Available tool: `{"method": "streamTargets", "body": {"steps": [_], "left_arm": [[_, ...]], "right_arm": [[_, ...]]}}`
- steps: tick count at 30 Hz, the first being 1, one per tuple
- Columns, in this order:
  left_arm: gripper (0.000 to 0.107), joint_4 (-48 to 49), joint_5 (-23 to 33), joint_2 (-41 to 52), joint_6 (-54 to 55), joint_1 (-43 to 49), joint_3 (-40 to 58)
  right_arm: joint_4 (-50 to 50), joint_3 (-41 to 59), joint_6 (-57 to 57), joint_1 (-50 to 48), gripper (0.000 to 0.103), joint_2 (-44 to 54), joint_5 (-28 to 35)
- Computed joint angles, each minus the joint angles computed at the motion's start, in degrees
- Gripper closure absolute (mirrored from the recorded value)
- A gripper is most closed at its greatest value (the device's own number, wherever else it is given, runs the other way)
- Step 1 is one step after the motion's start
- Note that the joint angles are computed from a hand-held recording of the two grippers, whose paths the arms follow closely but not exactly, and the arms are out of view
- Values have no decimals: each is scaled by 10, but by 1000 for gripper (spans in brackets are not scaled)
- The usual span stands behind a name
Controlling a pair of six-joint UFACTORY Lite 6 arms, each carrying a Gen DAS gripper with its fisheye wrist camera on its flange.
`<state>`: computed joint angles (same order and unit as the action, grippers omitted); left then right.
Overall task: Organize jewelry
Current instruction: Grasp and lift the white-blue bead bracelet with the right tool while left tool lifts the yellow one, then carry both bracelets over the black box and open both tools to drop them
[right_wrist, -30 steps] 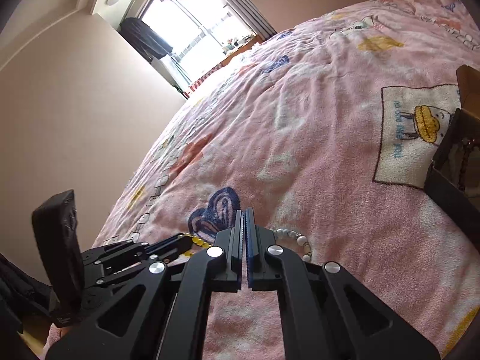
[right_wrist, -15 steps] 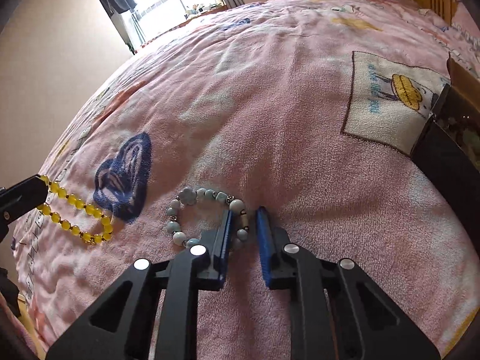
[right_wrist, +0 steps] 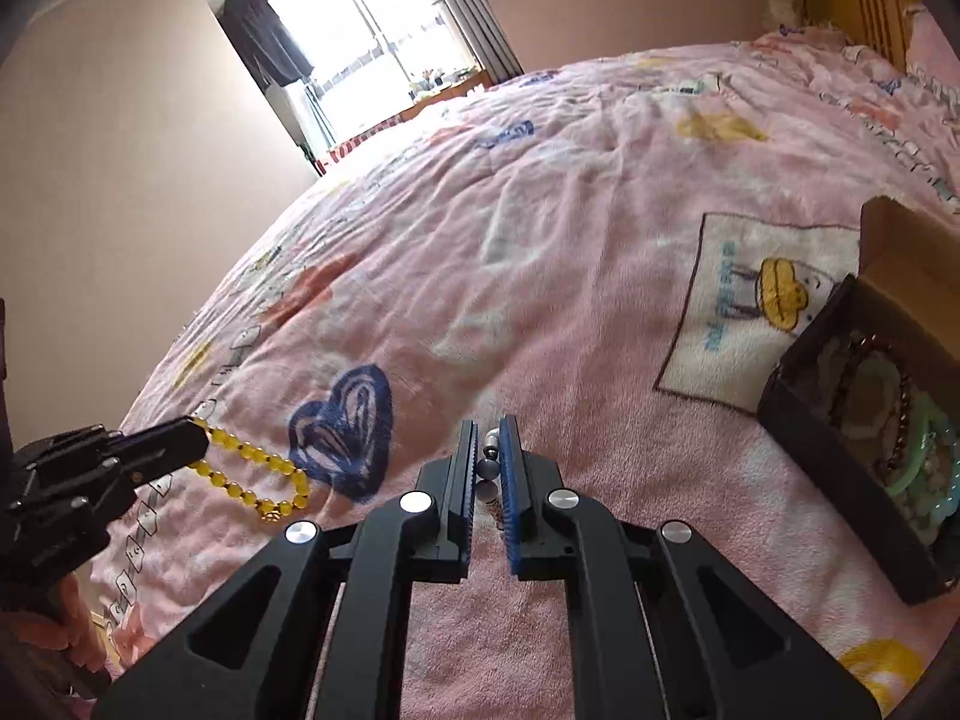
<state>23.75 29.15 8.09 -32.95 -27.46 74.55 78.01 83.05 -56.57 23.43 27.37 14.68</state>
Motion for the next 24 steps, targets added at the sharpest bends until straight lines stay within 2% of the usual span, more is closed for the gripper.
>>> {"method": "streamTargets", "body": {"steps": [5,10,18,24], "left_arm": [[98,6,17,12,-3,-18,33],[98,18,36,39,-14,-43,81],[98,-1,70,122,-9,-92,203],[98,1,121,230,3,-134,356]], "right_arm": [[94,-74,-94,-51,94,-104,18],[101,-130,-109,-107,94,-186,23],[132,-184,-139,-212,94,-238,81],[138,-198,-146,-254,94,-241,106]]}}
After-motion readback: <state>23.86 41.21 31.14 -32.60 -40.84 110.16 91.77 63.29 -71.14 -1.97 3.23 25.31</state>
